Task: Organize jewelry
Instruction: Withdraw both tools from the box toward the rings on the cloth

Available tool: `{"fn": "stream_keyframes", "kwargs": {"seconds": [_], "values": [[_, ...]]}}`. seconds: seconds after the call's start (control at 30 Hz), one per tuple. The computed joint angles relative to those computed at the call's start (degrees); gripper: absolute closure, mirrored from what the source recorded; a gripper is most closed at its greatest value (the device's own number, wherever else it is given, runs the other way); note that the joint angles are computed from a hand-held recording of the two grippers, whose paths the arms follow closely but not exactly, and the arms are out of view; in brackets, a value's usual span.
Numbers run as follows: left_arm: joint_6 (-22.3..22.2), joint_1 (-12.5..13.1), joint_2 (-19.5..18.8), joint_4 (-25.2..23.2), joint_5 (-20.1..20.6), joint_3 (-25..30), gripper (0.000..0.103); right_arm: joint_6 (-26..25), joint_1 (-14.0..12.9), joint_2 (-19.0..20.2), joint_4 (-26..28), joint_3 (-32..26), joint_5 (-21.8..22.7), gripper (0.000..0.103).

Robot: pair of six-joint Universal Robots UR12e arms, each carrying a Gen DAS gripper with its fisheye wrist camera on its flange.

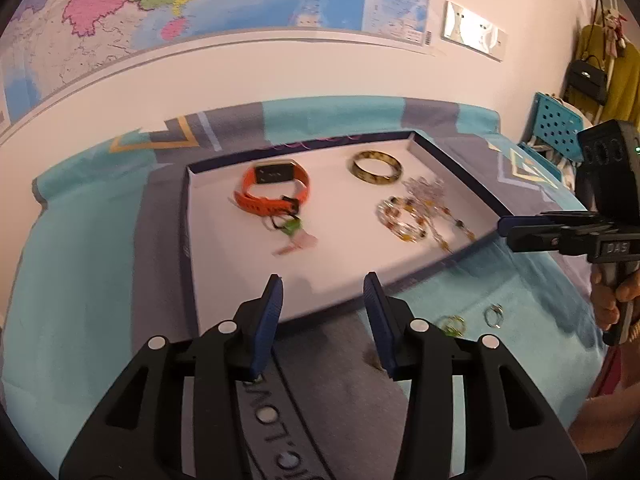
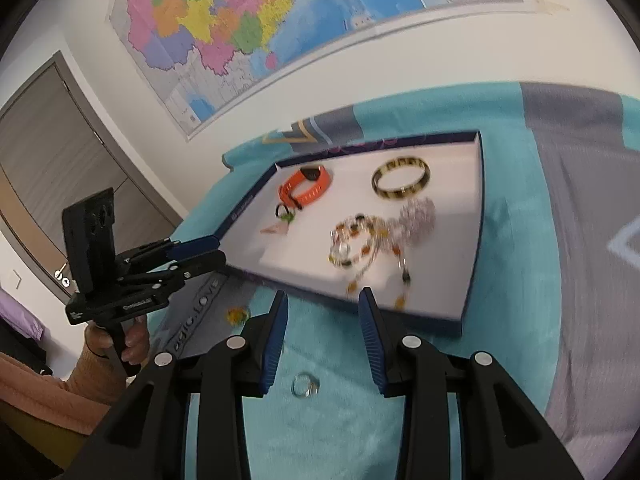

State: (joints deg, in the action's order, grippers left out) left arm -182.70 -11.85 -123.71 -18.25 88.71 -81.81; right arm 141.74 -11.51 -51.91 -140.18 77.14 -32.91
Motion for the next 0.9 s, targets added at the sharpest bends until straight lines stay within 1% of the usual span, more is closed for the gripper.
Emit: {"fn": "stream_keyframes", "kwargs": {"seconds": [0.07,0.17,0.23,0.3,0.53,0.63,0.77,0.9], "values": [[0.30,-0.22,0.12,-0.09,0.04,-0.34,0.061,-0.57,-0.08,-0.33,0.34,0.83,-0.20,0.069],[0.55,-0.53,0.33,0.03,-0.12,-0.96,0.060,-0.95,0.01,-0.82,-0.49,2.08,-1.37,0.069],[0.54,-0.60,0.47,-0.04,-0.64,-1.31,0.060,-2.02,0.04,-1.02,0.53,2.46,-1.34,0.069],[0.38,-0.71,0.58,-0.31,-0.91,-1.64,0.060,-2.59,0.22,-1.25,0.44,2.97,-1.99,0.069],[-0.16,-1.03,0.78,-0.83,-1.13,-2.36,0.060,-4.76,0.73,-1.78,1.37,3.84,-1.78,0.068],[-0.50,-1.06,0.86,-1.10,-1.29,-2.57,0.060,-5.82,1.17,-1.97,1.74,4.05,-2.34,0.068],[-0.83,-1.08,0.98,-1.70,-1.16,-2.81,0.060,-7.24,1.72,-2.36,1.07,4.80,-3.48,0.069],[-0.98,-1.11,1.18,-1.84,-0.96,-3.25,0.060,-7.44,1.92,-2.51,0.23,5.23,-3.67,0.069]]}}
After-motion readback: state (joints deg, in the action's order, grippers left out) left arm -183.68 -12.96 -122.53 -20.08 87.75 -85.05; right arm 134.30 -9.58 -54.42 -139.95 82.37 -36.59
